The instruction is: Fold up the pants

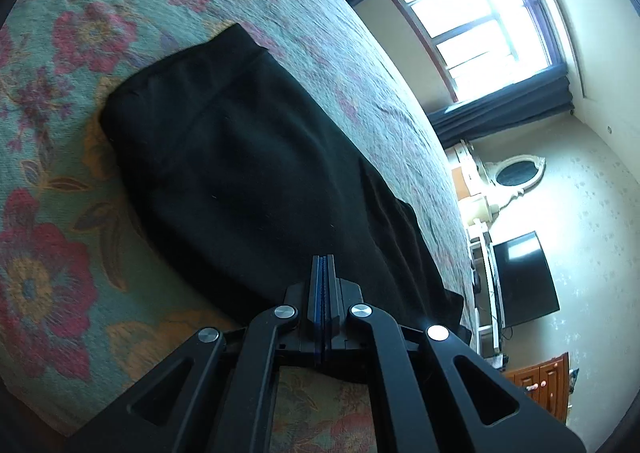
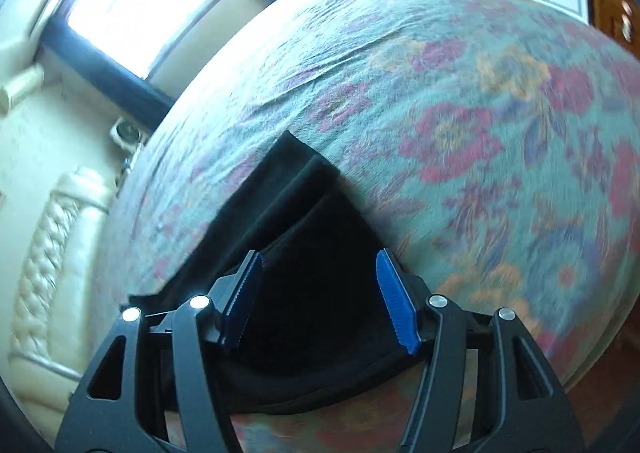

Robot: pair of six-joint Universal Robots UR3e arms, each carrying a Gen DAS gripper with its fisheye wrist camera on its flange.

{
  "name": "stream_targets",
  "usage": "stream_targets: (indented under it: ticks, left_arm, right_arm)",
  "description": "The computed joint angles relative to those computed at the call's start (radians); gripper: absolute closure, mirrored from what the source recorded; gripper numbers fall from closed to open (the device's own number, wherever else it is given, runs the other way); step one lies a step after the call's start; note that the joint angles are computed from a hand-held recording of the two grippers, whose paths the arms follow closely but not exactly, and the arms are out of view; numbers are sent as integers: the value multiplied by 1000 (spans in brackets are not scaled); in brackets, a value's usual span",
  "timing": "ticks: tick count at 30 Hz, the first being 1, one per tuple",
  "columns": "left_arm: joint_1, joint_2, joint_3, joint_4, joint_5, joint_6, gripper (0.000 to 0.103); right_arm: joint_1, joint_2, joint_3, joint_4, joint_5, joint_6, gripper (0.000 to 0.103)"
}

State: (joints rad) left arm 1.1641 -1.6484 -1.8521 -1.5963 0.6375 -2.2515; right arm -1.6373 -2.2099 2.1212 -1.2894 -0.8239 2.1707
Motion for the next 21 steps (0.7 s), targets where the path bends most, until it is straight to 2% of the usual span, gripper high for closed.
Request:
stream_targets:
  ticks: [2,4,5,6,7,8,9,11,12,13,14,15,21]
  left_arm:
    - [-45,43,-4,-52,-8,66,102]
    - [-95,75,8,-146,-35,161,94]
    - [-123,89,12,-185,-52,199,72]
    - [-149,103,15,-229,-73,237,44]
    - [-177,104,28,-279,-104,277,35]
    - [-205,108,36,-332,-133,321,31]
    - [-236,116,38,-340,-148,330,31]
    - [-308,130,31,-310,-162,317,30]
    - [-358,130,34,-271,-175,280,29]
    - [-396,131,27,-239,-180,257,29]
    - [-430,137,10,-214,-185,234,29]
    - [-458,133,1,-203,-187,220,29]
    - [-618,112,-105,103,-187,-18,29]
  right_arm:
    - [73,147,-23,-129,2,-2,43]
    - [64,242,-38,-124,24,-78,43]
    - [81,312,-70,-100,46,-119,43]
    - [130,393,-119,-87,71,-120,43]
    - [147,432,-142,-63,64,-149,43]
    - [176,454,-152,-87,53,-135,43]
    - [213,496,-165,-127,47,-108,43]
    - [237,548,-191,-108,50,-124,43]
    - [235,562,-199,-90,55,-142,51]
    - [236,575,-220,-60,65,-157,58]
    - [235,586,-229,-43,67,-174,82]
    - [225,586,-233,-26,65,-193,95]
    - [50,441,-188,36,108,-301,96]
